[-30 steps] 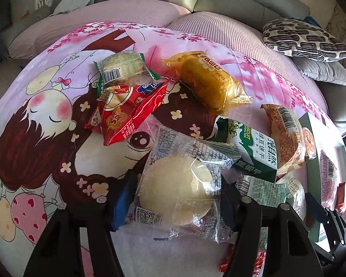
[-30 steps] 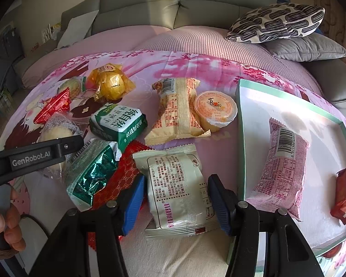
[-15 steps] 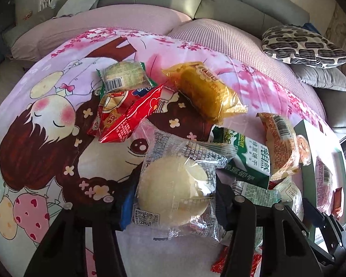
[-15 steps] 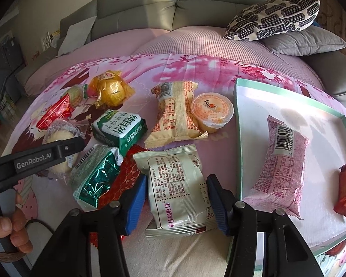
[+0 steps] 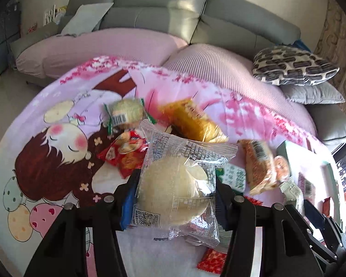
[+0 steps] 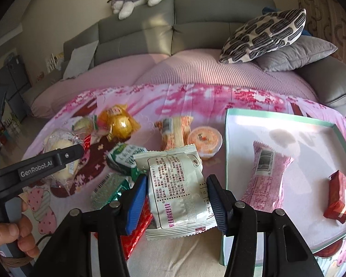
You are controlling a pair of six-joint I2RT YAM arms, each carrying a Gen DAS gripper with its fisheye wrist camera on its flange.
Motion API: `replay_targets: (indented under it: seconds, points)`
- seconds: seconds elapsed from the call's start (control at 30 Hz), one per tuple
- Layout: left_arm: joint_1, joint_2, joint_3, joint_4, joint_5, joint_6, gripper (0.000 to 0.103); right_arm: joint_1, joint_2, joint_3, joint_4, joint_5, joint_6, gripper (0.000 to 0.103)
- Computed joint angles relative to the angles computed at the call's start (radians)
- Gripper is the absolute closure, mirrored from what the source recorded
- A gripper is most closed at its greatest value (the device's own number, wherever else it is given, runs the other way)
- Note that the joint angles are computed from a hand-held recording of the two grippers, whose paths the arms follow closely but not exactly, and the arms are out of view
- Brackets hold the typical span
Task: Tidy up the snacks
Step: 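Carry both items into the tray beside the placed packets and open both grippers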
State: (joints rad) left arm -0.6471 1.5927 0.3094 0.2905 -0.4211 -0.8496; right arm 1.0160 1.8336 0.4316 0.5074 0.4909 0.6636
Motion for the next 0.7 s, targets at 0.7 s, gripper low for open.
replay_targets:
  seconds: [0.7]
  points:
    - [-0.180, -0.077, 0.115, -0.116, -0.103, -0.005, 0.045, -0.056, -0.136, -0.104, 0.029, 0.049, 0.005, 0.047]
